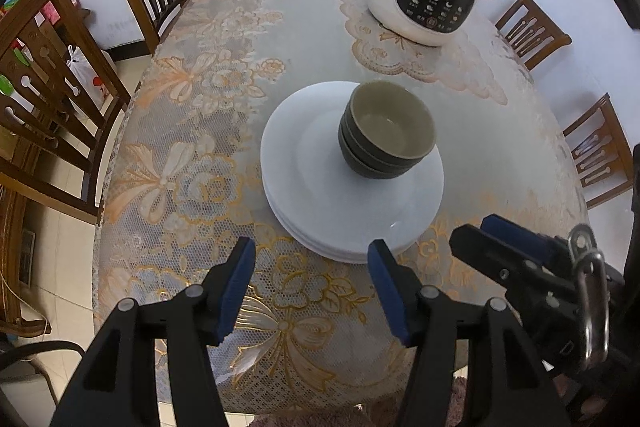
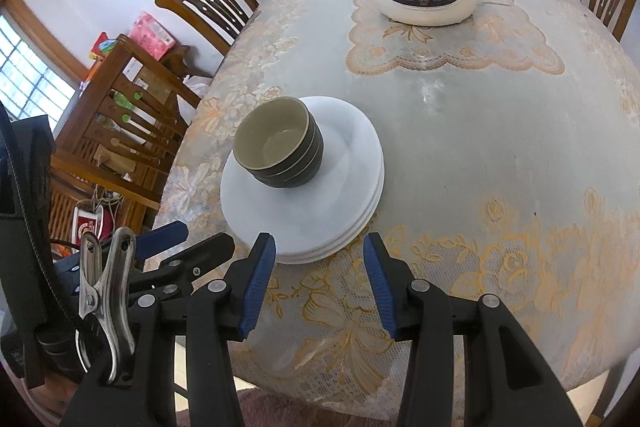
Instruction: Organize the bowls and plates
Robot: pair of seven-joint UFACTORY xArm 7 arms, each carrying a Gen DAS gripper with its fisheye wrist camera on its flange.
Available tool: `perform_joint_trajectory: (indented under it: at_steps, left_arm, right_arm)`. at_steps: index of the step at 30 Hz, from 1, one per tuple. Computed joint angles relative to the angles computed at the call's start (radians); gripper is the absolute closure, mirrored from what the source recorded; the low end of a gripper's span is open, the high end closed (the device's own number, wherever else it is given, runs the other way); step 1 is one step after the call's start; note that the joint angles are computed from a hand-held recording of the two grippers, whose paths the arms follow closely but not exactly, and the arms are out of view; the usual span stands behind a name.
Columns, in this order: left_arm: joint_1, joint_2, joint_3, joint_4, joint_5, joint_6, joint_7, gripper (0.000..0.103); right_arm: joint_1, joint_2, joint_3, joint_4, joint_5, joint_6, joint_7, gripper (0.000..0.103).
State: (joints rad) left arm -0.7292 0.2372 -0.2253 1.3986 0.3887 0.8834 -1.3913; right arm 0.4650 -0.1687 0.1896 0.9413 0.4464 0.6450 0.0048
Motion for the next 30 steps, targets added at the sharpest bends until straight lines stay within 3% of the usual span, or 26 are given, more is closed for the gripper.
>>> perform_joint_trajectory:
  at_steps: [30]
  left_arm:
    - [-0.012, 0.013, 0.001, 0.014, -0.008, 0.008, -0.005, 0.042]
  right_arm:
    - [-0.002, -0.004, -0.002, -0.008, 0.000, 0.003, 0.005, 0.056]
